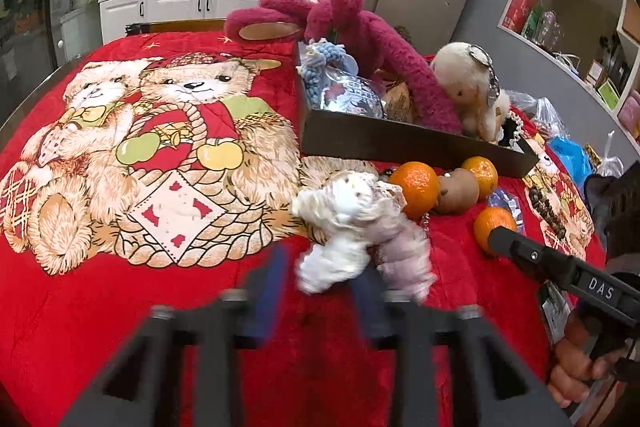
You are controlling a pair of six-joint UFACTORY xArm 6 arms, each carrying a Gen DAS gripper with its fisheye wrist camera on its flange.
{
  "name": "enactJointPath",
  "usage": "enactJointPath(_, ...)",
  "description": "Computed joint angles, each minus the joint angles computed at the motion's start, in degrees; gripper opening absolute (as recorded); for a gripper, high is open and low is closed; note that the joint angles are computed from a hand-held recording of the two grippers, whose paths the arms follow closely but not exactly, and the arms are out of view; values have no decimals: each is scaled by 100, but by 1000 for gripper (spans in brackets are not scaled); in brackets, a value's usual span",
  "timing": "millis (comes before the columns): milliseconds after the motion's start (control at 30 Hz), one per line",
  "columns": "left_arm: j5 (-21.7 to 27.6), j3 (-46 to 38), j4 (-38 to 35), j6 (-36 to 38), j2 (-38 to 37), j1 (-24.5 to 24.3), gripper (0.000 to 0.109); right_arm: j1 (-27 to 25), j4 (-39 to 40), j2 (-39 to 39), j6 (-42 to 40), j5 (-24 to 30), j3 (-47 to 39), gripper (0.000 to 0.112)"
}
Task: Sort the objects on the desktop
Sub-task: 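Close the left tool on the white lace scrunchie and lift it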
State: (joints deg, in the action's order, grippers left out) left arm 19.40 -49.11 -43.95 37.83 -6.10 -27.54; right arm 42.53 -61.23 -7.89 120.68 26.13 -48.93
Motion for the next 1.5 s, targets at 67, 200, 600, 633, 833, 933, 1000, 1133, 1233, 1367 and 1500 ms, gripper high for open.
enactJointPath(67,3,13,-141,134,-34,0,23,8,17,-22,-36,7,21,41)
enactJointPath(200,-195,162,-479,522,-218,-79,23,40,66,-43,-113,57,26,41)
enactJointPath(600,-528,657,-1181,1399,-1169,-104,6,84,15,-114,-115,116,81,39)
enactJointPath(633,-602,694,-1052,1264,-1206,-103,6,94,15,-117,-116,137,79,39)
enactJointPath(833,-518,722,-920,1121,-1199,-57,6,140,-130,-216,102,255,143,39)
enactJointPath(933,-403,723,-720,896,-1145,-2,6,162,-155,-247,155,309,165,39)
enactJointPath(1000,-462,750,-537,718,-1123,-1,6,169,-174,-271,165,304,185,39)
enactJointPath(1133,-443,726,-89,298,-913,35,7,180,-171,-279,165,311,193,39)
enactJointPath(1233,-365,665,131,180,-716,49,15,172,-136,-293,117,276,209,39)
enactJointPath(1367,-350,653,246,111,-636,33,50,152,-106,-272,52,204,211,39)
enactJointPath(1500,-153,529,-234,448,-563,113,49,127,-104,-222,20,144,179,39)
